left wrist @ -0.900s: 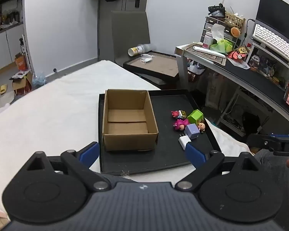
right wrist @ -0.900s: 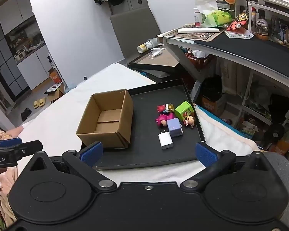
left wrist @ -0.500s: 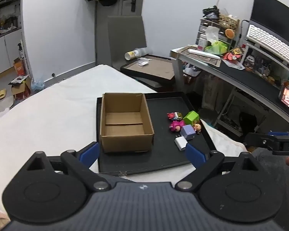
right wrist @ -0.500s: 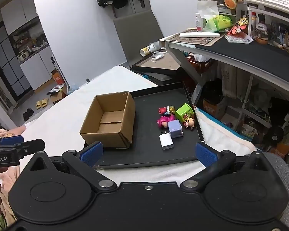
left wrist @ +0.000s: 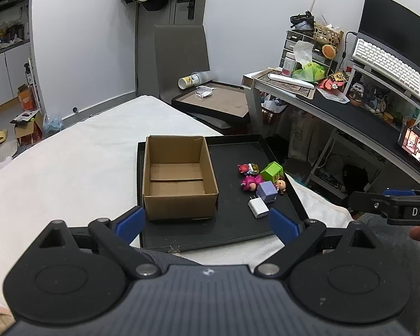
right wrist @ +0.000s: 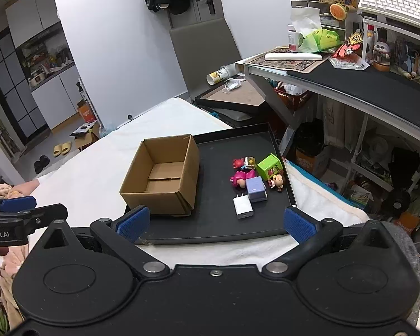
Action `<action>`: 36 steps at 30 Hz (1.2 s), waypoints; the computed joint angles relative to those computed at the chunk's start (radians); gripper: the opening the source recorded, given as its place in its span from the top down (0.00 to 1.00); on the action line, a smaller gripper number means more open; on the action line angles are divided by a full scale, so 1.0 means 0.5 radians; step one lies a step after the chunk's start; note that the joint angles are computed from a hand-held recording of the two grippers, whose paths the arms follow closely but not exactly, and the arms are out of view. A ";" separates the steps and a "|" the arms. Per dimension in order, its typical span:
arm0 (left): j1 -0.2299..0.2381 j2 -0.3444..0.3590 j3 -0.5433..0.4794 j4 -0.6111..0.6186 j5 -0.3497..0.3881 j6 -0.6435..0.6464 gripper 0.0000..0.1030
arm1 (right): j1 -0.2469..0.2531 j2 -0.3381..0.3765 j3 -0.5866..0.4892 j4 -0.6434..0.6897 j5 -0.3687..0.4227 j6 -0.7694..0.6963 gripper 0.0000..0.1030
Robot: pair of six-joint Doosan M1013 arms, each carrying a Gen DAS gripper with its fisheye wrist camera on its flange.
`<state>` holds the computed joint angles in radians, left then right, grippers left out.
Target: Organize rigid objects
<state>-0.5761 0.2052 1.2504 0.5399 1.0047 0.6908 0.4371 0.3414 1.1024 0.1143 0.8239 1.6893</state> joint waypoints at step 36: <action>-0.018 -0.078 0.096 0.060 -0.062 -0.100 0.08 | 0.027 -0.044 0.018 -0.058 -0.014 0.026 0.00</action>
<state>-0.5851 0.1663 1.2985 0.5702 0.9735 0.6407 0.4505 0.3196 1.1114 0.0852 0.8171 1.7021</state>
